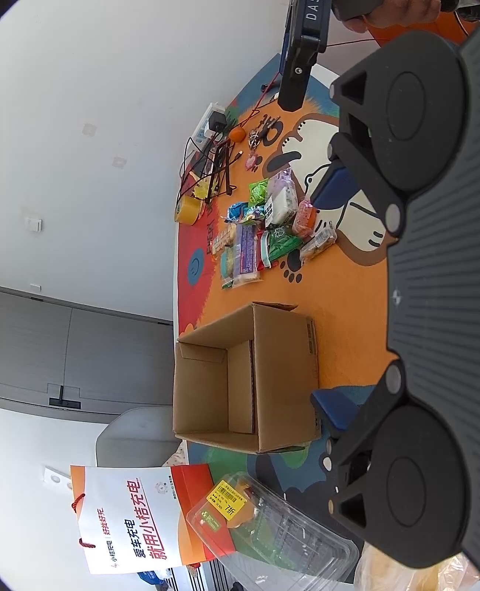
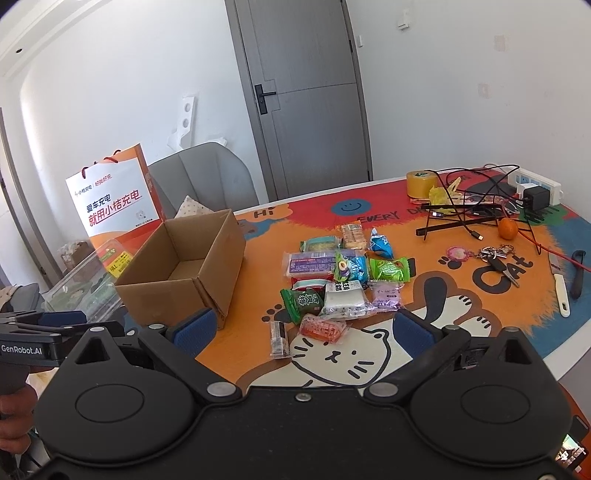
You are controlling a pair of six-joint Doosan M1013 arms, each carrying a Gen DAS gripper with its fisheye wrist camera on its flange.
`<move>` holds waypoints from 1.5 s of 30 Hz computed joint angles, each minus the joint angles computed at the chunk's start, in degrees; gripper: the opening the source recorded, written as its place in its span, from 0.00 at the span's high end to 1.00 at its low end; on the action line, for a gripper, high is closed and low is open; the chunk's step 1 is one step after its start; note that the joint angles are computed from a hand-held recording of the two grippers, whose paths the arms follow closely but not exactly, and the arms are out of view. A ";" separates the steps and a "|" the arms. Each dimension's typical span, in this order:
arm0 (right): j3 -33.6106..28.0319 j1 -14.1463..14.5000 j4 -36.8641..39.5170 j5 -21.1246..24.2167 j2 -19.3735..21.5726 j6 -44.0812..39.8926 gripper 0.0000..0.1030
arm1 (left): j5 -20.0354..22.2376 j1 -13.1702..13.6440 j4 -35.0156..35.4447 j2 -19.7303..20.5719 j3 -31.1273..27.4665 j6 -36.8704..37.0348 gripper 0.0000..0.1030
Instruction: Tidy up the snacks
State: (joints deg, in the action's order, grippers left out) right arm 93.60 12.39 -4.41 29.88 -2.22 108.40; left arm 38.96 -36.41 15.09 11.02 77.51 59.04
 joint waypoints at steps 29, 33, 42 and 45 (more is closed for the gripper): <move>1.86 -1.91 0.88 -3.47 1.19 0.34 0.00 | -3.22 -0.58 3.99 2.81 -0.83 -4.89 0.01; 2.57 -2.88 3.95 -4.89 1.56 -0.99 0.00 | -3.99 -0.54 2.73 3.85 -1.38 -4.86 0.01; 2.92 -3.74 7.39 -5.33 3.30 -4.65 0.00 | -3.80 -0.48 -1.17 6.62 -3.35 -1.54 0.01; 3.01 -3.70 4.24 -5.77 3.94 -1.20 0.00 | -3.08 -0.36 -2.44 7.81 -4.47 -0.37 0.01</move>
